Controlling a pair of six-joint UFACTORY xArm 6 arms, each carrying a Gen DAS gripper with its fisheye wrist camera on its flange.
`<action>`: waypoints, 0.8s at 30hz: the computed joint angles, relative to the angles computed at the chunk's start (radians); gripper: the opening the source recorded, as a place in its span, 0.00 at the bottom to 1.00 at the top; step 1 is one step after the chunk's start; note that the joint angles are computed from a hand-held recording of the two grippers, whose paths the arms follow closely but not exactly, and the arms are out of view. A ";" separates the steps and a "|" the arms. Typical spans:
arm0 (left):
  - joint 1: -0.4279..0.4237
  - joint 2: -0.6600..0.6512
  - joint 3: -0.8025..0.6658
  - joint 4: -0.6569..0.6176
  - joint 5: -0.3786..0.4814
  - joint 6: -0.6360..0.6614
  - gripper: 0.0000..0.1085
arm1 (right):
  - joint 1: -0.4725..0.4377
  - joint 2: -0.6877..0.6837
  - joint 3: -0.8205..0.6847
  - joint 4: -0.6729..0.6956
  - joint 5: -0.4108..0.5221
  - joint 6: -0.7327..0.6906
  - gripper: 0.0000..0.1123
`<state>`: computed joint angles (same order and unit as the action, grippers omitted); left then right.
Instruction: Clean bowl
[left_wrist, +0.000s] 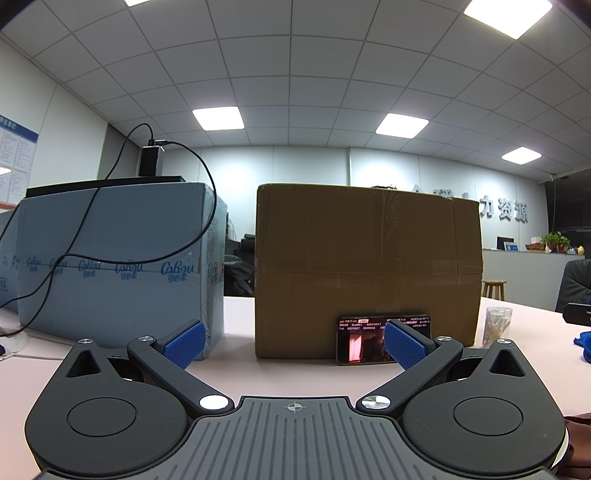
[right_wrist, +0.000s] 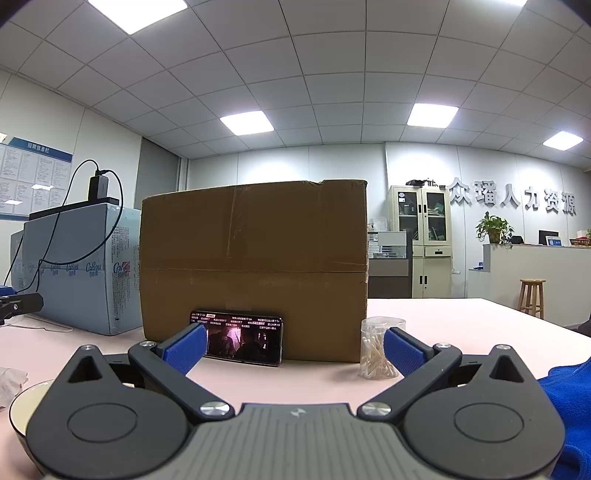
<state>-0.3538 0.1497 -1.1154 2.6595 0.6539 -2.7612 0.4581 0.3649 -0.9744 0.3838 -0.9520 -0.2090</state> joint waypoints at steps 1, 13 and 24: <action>0.001 0.001 -0.002 0.001 -0.001 0.000 0.95 | 0.001 0.001 -0.003 0.001 0.002 -0.001 0.92; 0.000 0.005 -0.004 -0.001 0.002 0.001 0.95 | 0.009 0.003 -0.022 0.015 0.025 -0.016 0.92; -0.003 -0.001 0.003 -0.004 0.004 0.003 0.95 | 0.006 0.003 -0.029 0.005 0.042 -0.011 0.92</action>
